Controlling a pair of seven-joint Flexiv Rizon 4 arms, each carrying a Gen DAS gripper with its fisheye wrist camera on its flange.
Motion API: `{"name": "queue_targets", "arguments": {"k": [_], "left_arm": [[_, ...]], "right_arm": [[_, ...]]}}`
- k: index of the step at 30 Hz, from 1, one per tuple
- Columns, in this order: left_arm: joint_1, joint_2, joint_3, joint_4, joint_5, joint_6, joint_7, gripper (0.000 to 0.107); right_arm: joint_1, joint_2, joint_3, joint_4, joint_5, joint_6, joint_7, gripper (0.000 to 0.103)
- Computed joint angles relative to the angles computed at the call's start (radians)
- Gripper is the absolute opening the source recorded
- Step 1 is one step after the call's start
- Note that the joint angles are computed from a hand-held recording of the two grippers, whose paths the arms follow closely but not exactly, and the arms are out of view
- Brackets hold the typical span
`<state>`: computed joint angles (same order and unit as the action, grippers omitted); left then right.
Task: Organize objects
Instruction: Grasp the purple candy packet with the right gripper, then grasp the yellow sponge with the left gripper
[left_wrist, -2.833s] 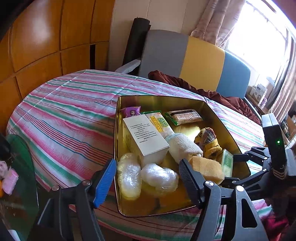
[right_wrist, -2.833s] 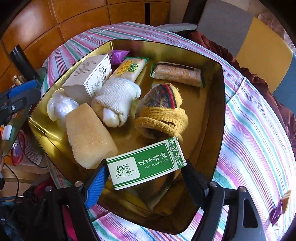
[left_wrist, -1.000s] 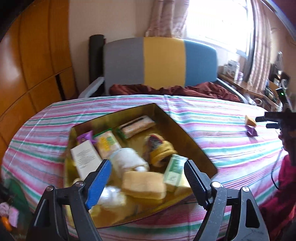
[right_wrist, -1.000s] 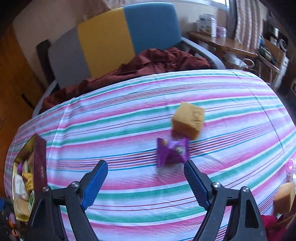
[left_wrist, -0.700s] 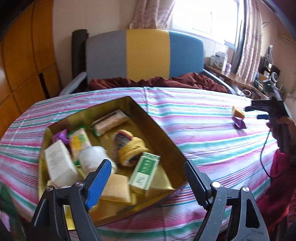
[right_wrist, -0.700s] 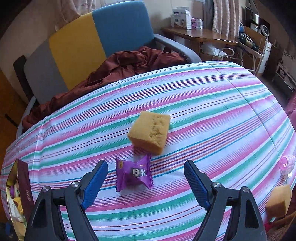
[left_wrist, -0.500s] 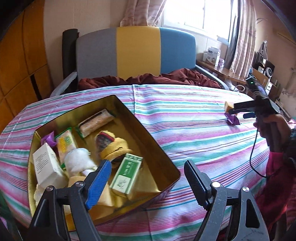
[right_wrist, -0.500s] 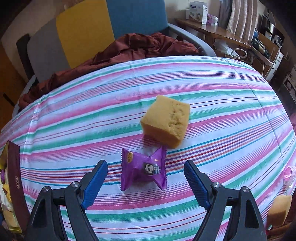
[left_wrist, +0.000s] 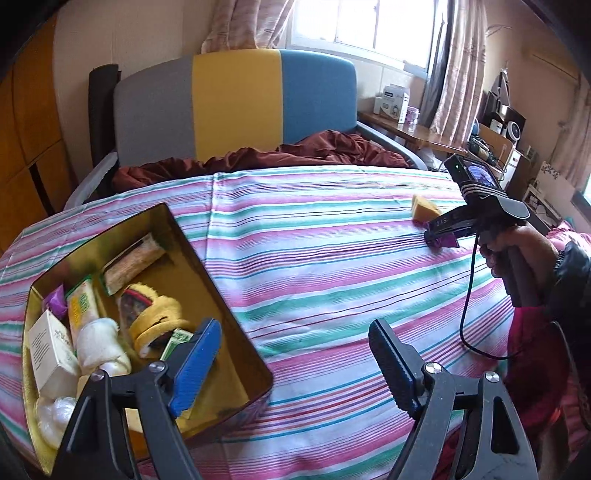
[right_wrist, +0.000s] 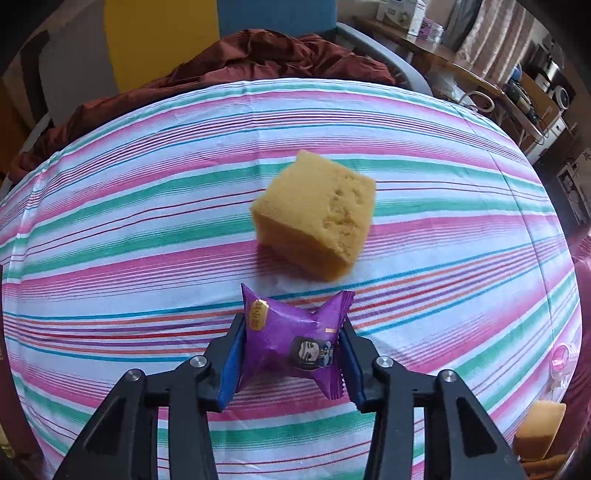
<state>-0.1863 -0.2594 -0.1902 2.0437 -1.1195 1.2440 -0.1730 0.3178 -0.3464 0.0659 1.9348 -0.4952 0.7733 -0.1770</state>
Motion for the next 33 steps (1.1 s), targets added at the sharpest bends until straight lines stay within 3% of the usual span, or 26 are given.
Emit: {"name": "queue_targets", "arguments": {"k": [3,7,15,19,25,29,33], "left_arm": [[-0.015,-0.010,-0.003,-0.018,0.043,0.005,-0.032,0.083],[-0.028,-0.038,-0.005,-0.057,0.161,-0.005,-0.126,0.083],[-0.048,-0.125,-0.060,-0.170,0.352,0.014,-0.244,0.083],[-0.080,-0.207,-0.051,-0.281,0.502,-0.003,-0.344,0.083],[-0.115,-0.338,-0.060,-0.501,0.637,-0.195,-0.518,0.085],[-0.173,-0.423,-0.058,-0.622,0.714,-0.197,-0.580,0.089],[-0.237,-0.514,-0.043,-0.759,0.793,-0.228,-0.618,0.089]], "right_arm": [[0.008,0.064,-0.015,0.051,-0.016,-0.083,0.146,0.046],[-0.028,0.152,-0.006,0.143,-0.040,-0.079,0.341,0.046],[-0.095,0.217,0.006,0.237,-0.159,0.057,0.538,0.046],[-0.118,0.249,0.012,0.289,-0.221,0.137,0.645,0.046],[-0.176,0.278,-0.004,0.375,-0.348,0.315,0.828,0.046],[-0.220,0.292,-0.024,0.410,-0.501,0.391,0.993,0.046],[-0.246,0.314,-0.014,0.421,-0.577,0.372,1.069,0.046]]}}
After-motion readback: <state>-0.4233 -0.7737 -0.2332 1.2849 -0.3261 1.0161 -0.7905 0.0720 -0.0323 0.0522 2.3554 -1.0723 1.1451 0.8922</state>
